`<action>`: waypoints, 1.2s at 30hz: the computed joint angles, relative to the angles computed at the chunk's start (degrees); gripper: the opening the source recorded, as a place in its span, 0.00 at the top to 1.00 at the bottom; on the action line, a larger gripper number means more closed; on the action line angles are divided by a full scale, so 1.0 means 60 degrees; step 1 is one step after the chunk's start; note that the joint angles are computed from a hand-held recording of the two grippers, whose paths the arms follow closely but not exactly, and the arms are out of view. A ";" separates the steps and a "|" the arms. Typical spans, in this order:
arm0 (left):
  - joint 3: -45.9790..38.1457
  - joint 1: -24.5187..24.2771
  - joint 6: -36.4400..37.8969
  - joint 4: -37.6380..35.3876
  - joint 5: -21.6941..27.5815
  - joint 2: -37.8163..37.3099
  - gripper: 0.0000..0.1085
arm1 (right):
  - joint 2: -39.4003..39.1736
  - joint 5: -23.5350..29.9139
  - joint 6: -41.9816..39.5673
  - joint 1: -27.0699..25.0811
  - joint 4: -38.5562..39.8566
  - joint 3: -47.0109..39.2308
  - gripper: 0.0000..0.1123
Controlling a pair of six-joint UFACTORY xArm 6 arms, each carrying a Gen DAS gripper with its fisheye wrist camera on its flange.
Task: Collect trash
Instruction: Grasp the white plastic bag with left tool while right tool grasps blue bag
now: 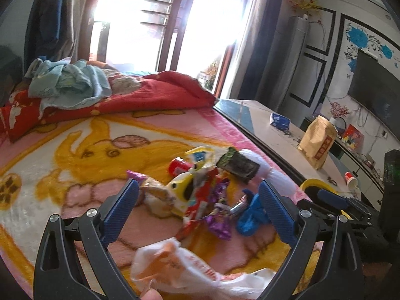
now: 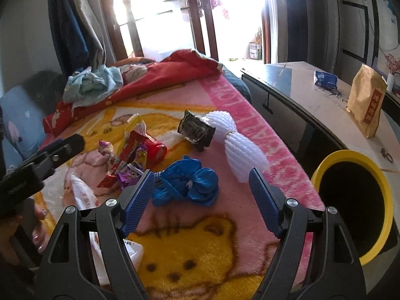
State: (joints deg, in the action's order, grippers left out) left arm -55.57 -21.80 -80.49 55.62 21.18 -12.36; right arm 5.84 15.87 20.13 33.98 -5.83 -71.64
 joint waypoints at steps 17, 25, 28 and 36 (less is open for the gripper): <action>0.1673 0.0555 0.2664 -0.3349 -0.0690 -0.0639 0.14 | 0.1923 0.1330 -0.0794 0.0194 0.1497 -0.1894 0.38; 0.1911 0.0433 0.3881 -0.4898 -0.0973 -0.0462 0.14 | 0.1960 0.1438 -0.1006 0.0171 0.1724 -0.1701 0.58; 0.1939 0.0322 0.4649 -0.5827 -0.1013 -0.0328 0.15 | 0.1866 0.1383 -0.0979 0.0089 0.1755 -0.1572 0.69; 0.1951 0.0059 0.5202 -0.6340 -0.1073 -0.0287 0.42 | 0.1593 0.1383 -0.1482 0.0005 0.2160 -0.1366 0.83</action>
State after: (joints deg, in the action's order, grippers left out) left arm -43.86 -21.45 -49.28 17.59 14.74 -14.09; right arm 15.40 24.16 11.23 34.01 7.12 -79.84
